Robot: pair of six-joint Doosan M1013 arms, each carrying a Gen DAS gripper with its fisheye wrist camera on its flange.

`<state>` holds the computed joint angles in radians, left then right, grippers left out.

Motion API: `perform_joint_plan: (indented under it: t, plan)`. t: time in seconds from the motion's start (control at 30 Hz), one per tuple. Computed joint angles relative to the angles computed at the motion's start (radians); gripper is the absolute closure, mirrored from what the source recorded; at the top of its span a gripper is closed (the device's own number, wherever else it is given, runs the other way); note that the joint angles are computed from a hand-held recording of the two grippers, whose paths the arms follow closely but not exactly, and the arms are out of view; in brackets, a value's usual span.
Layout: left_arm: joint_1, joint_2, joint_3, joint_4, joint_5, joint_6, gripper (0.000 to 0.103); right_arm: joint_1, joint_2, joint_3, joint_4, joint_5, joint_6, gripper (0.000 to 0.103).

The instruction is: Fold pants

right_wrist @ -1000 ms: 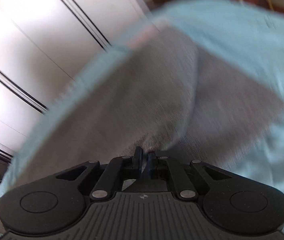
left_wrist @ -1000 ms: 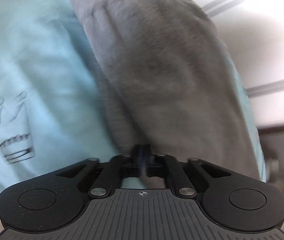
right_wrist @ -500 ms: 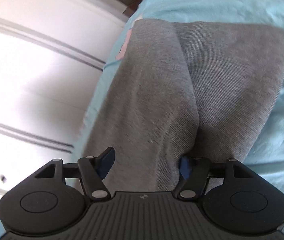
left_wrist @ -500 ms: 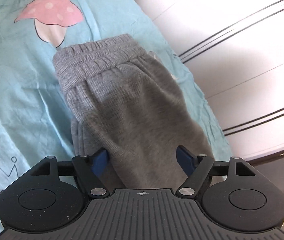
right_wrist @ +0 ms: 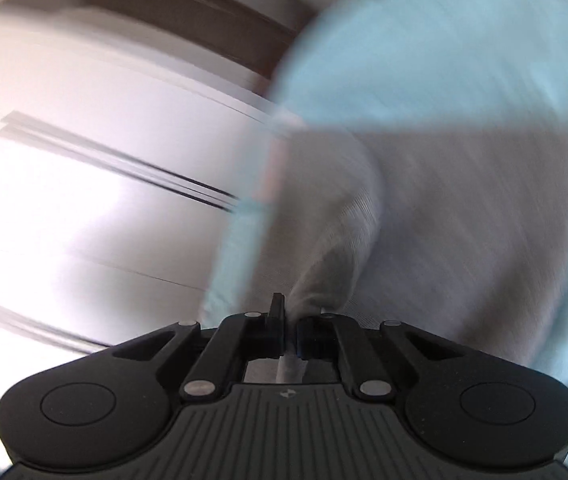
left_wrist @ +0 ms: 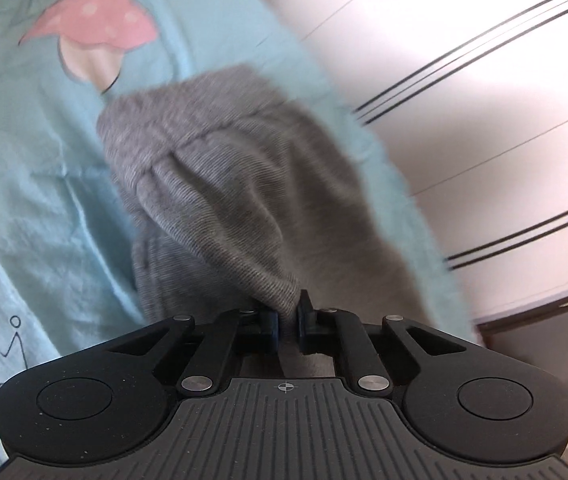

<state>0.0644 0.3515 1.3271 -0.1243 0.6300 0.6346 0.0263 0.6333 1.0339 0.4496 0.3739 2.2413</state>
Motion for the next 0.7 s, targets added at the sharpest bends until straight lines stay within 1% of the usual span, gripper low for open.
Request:
perform_joint_plan:
  t: [0.03, 0.07, 0.1, 0.13, 0.17, 0.2, 0.23, 0.27, 0.3, 0.33, 0.37, 0.4, 0.43, 0.47, 0.5, 0.53, 0.6, 0.63, 0.67, 0.7]
  plan:
    - [0.0, -0.015, 0.017, -0.015, -0.029, 0.013, 0.093, 0.004, -0.016, 0.012, -0.019, -0.032, -0.017, 0.098]
    - [-0.001, -0.031, 0.037, -0.022, -0.06, 0.023, 0.093, 0.009, -0.037, 0.034, -0.067, -0.071, -0.014, 0.098]
    - [-0.003, -0.038, 0.053, -0.019, -0.074, 0.031, 0.093, 0.013, -0.059, 0.061, -0.125, -0.111, 0.004, 0.098]
    - [-0.004, -0.041, 0.06, -0.007, -0.064, 0.031, 0.093, 0.017, -0.076, 0.084, -0.209, -0.13, 0.046, 0.098]
    - [-0.006, -0.036, 0.06, 0.012, -0.028, 0.028, 0.092, 0.018, -0.087, 0.101, -0.292, -0.126, 0.095, 0.098]
    - [-0.006, -0.025, 0.052, 0.023, 0.025, 0.031, 0.092, 0.016, -0.091, 0.11, -0.323, -0.089, 0.118, 0.097]
    - [-0.004, -0.013, 0.041, 0.018, 0.072, 0.042, 0.092, 0.012, -0.08, 0.096, -0.342, 0.001, 0.139, 0.097]
    - [-0.005, -0.005, 0.04, 0.009, 0.094, 0.066, 0.09, 0.009, -0.057, 0.06, -0.403, 0.132, 0.213, 0.093]
    - [-0.01, -0.003, 0.041, 0.029, 0.1, 0.069, 0.086, 0.007, -0.039, 0.037, -0.442, 0.236, 0.264, 0.088]
    - [-0.014, -0.004, 0.042, 0.054, 0.094, 0.061, 0.084, 0.001, -0.034, 0.041, -0.439, 0.287, 0.284, 0.088]
    - [-0.017, -0.007, 0.042, 0.074, 0.086, 0.05, 0.08, -0.004, -0.041, 0.062, -0.411, 0.286, 0.301, 0.088]
    - [-0.02, -0.008, 0.039, 0.093, 0.082, 0.03, 0.072, -0.013, -0.058, 0.098, -0.346, 0.233, 0.284, 0.088]
    - [-0.022, -0.009, 0.034, 0.099, 0.079, 0.018, 0.069, -0.014, -0.06, 0.122, -0.324, 0.158, 0.293, 0.083]
    - [-0.021, -0.009, 0.033, 0.091, 0.067, 0.021, 0.063, -0.016, -0.071, 0.143, -0.307, 0.129, 0.292, 0.078]
    - [-0.02, -0.007, 0.028, 0.085, 0.066, 0.022, 0.062, -0.017, -0.073, 0.146, -0.297, 0.117, 0.286, 0.064]
    - [-0.021, -0.001, 0.019, 0.09, 0.072, 0.011, 0.062, -0.017, -0.07, 0.141, -0.285, 0.115, 0.269, 0.059]
    - [-0.024, 0.01, 0.008, 0.092, 0.069, 0.012, 0.063, -0.016, -0.048, 0.112, -0.262, 0.128, 0.225, 0.059]
    - [-0.03, 0.019, 0.0, 0.096, 0.076, 0.009, 0.067, -0.014, -0.036, 0.094, -0.256, 0.137, 0.207, 0.059]
    - [-0.032, 0.02, 0.004, 0.097, 0.089, 0.009, 0.08, -0.014, -0.022, 0.08, -0.259, 0.142, 0.196, 0.06]
    - [-0.03, 0.03, -0.007, 0.085, 0.117, 0.016, 0.088, -0.006, -0.012, 0.057, -0.297, 0.172, 0.216, 0.066]
